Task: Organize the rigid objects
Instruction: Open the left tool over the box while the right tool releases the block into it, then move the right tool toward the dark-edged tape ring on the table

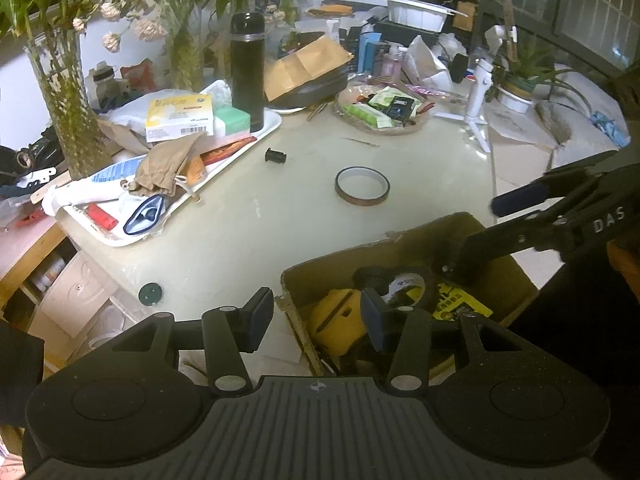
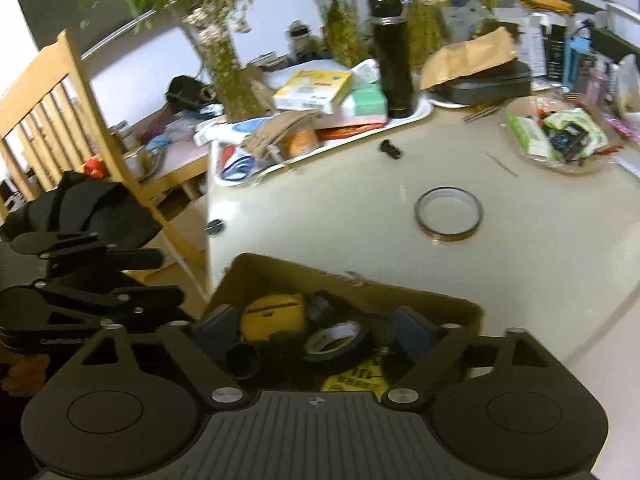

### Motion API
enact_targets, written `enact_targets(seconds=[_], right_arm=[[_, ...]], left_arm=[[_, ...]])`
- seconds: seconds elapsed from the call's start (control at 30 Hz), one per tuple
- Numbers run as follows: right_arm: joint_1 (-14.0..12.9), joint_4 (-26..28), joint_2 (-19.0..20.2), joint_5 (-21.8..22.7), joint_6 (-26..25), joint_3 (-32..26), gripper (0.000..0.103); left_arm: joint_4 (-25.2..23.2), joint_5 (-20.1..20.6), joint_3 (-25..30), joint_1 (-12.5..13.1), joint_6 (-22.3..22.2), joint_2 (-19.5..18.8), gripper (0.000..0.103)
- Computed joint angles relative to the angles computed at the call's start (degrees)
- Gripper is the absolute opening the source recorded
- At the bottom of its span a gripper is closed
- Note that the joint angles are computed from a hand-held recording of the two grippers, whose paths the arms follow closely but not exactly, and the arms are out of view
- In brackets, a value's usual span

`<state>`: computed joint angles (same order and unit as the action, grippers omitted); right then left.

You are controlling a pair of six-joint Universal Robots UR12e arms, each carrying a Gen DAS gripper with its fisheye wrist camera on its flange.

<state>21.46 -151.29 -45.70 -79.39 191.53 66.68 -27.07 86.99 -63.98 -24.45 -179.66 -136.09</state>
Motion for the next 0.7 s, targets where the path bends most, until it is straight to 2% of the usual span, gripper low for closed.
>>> enact_targets(seconds=[0.2,0.7], right_arm=[[-0.2,-1.5,-0.6,-3.7,2.3,1.6,0.103],[0.2,-2.2,-0.8,-14.2,4.9,2.8,0.103]], left_arm=[[-1.4,0.0,1.1,0.0,-1.2,-0.6,0.047],[-2.6,0.6,3.7,-0.3,-0.8,-1.9,0.049]])
